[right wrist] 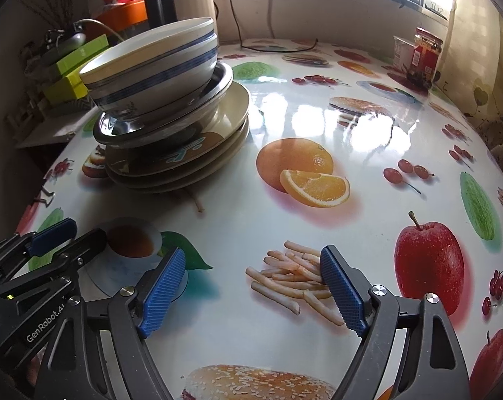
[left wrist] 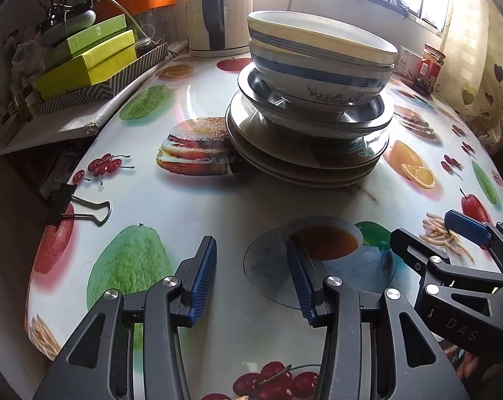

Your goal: Organize plates and bowls

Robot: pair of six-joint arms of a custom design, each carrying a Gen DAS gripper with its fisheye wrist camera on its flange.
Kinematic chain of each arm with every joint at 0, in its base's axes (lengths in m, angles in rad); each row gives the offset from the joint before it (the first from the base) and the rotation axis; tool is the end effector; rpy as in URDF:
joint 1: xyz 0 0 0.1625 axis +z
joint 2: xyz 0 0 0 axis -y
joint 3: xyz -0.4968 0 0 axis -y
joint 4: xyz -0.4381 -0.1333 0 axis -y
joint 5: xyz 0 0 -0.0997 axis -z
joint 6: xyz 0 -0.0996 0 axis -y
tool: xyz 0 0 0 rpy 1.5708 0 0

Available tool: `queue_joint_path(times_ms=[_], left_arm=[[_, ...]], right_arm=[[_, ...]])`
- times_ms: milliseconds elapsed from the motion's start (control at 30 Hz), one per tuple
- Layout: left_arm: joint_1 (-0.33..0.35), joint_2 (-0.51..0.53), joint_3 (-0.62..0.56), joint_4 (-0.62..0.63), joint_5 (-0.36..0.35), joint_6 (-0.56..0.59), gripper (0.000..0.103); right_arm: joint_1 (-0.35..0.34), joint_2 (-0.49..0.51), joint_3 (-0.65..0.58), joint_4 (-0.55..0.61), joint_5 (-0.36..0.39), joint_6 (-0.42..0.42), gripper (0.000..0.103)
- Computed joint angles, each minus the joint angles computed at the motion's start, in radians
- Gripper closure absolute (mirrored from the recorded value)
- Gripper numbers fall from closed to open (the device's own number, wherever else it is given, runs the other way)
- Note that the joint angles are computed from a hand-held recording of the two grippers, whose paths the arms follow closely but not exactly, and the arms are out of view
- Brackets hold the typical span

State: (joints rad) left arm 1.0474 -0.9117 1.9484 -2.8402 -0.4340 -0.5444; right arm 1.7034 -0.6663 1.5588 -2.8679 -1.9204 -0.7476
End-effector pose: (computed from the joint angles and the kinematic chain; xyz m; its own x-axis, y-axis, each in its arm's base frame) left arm -0.1231 -0.6609 0.1604 -0.6529 -0.4117 -0.6358 0.1733 0.7359 -0.6545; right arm 0.2033 -0.7738 0.0817 -0.6134 -0.6126 0.4985 -0.7344 0.6746 -0.0746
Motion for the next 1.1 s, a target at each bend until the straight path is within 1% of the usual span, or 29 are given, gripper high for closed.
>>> queue_joint_path(times_ms=[200, 233, 1100], left_arm=[[-0.001, 0.003, -0.002, 0.000, 0.002, 0.002, 0.053], [-0.001, 0.003, -0.002, 0.000, 0.002, 0.002, 0.053], [-0.001, 0.006, 0.000, -0.009, 0.005, 0.005, 0.052]], right_arm=[[0.005, 0.010, 0.012, -0.064, -0.041, -0.019, 0.017], [0.005, 0.011, 0.012, -0.067, -0.044, -0.017, 0.015], [0.004, 0.009, 0.013, -0.068, -0.041, -0.019, 0.014]])
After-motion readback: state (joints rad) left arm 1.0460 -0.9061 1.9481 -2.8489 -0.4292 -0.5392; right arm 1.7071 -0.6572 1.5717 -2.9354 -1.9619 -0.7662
